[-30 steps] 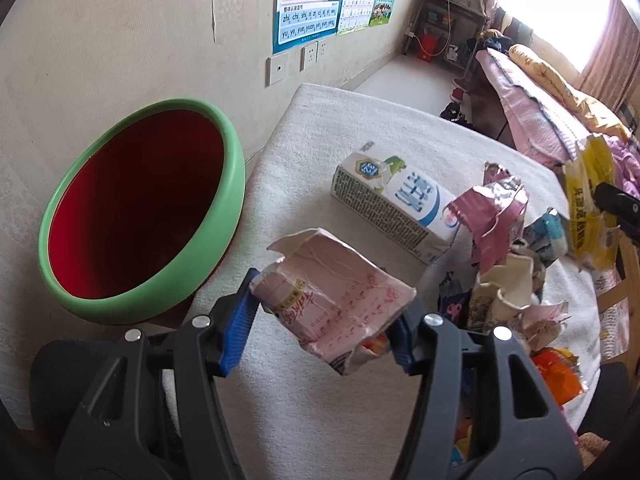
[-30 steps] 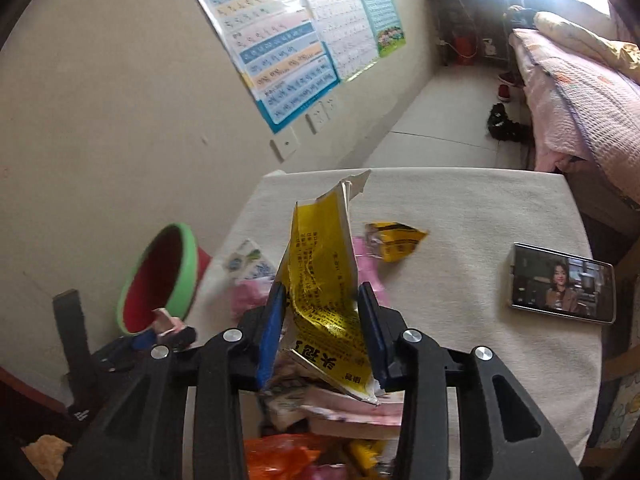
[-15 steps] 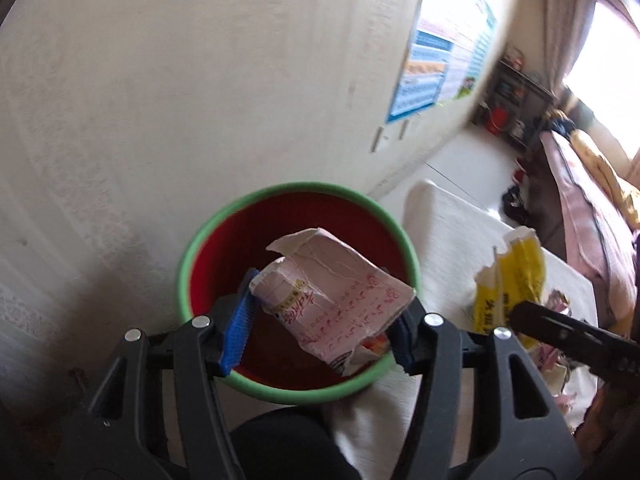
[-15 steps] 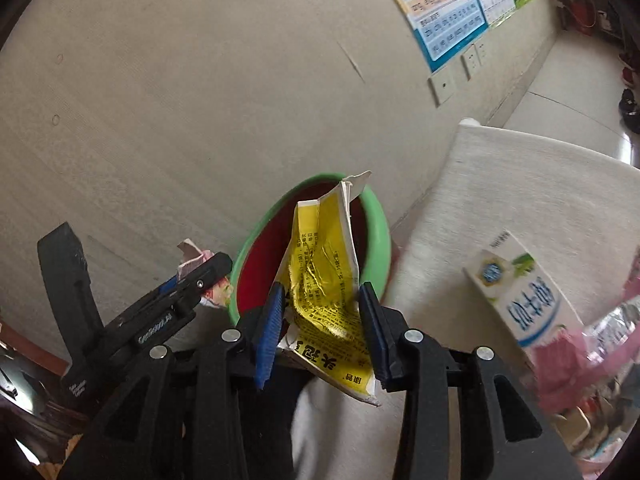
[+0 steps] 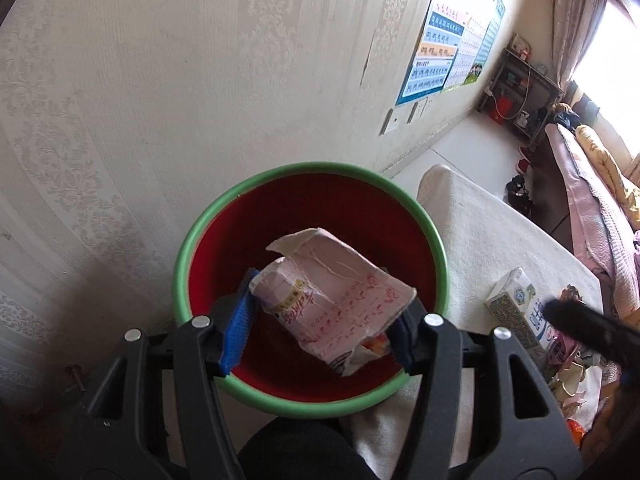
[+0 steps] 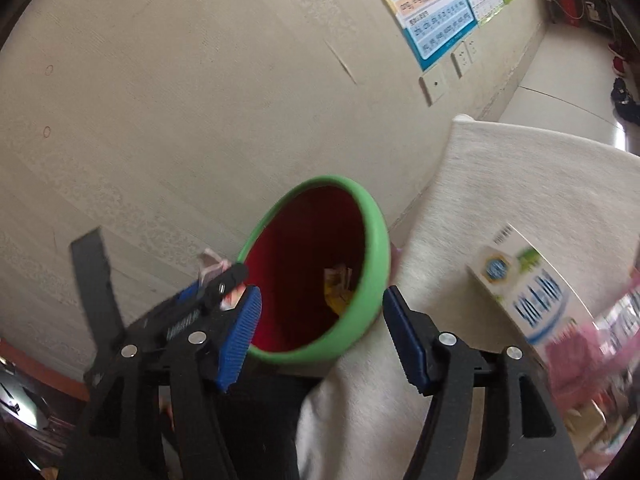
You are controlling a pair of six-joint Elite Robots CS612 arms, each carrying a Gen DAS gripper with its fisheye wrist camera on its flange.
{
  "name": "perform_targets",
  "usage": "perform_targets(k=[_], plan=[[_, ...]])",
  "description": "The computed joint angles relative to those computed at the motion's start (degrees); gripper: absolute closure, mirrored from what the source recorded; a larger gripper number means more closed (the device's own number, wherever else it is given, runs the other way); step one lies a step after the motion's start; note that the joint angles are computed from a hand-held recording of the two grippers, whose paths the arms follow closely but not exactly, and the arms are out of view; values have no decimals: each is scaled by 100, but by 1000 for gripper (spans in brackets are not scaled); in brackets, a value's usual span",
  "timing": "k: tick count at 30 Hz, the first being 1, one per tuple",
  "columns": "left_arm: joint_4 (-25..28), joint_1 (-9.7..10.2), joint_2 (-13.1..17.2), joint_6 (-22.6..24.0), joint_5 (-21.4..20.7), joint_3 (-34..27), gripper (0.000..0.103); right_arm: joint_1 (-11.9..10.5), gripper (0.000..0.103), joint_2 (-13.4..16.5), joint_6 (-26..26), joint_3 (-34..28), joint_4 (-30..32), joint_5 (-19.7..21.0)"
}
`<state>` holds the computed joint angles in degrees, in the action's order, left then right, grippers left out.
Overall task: Collect trash
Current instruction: 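Carry both items over the green bin and open both tools to drop them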
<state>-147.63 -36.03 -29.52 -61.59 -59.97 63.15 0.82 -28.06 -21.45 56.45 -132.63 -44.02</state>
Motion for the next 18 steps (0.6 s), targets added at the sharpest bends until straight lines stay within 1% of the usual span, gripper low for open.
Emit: perform_targets(k=[4,6,8,9,10,15,18], plan=[[52,67,72,-30,-205,-124,46,-156,40,-236,57,551,-406,-171],[156,84,100,-95,-202,-190,44,-214,40,-323,114,769,-598,-243],[191,88,106,-164,-183,-204,39,-249,40,-390,106,928,-755,-351],[253,87,116,-214,-144,-237,33,-266,40,-424,93,1008,-856,-387],[278,78,106,-262,-94,-226,31,-285,40,-469,75,1106,-973,-412],[378,15,34,-477,133,-128,31,-356,40,-551,159,1310,-1644,-449],[357,-70,-1,-435,257,-91,31,-429,40,-598,328,1442,-2221,-494]])
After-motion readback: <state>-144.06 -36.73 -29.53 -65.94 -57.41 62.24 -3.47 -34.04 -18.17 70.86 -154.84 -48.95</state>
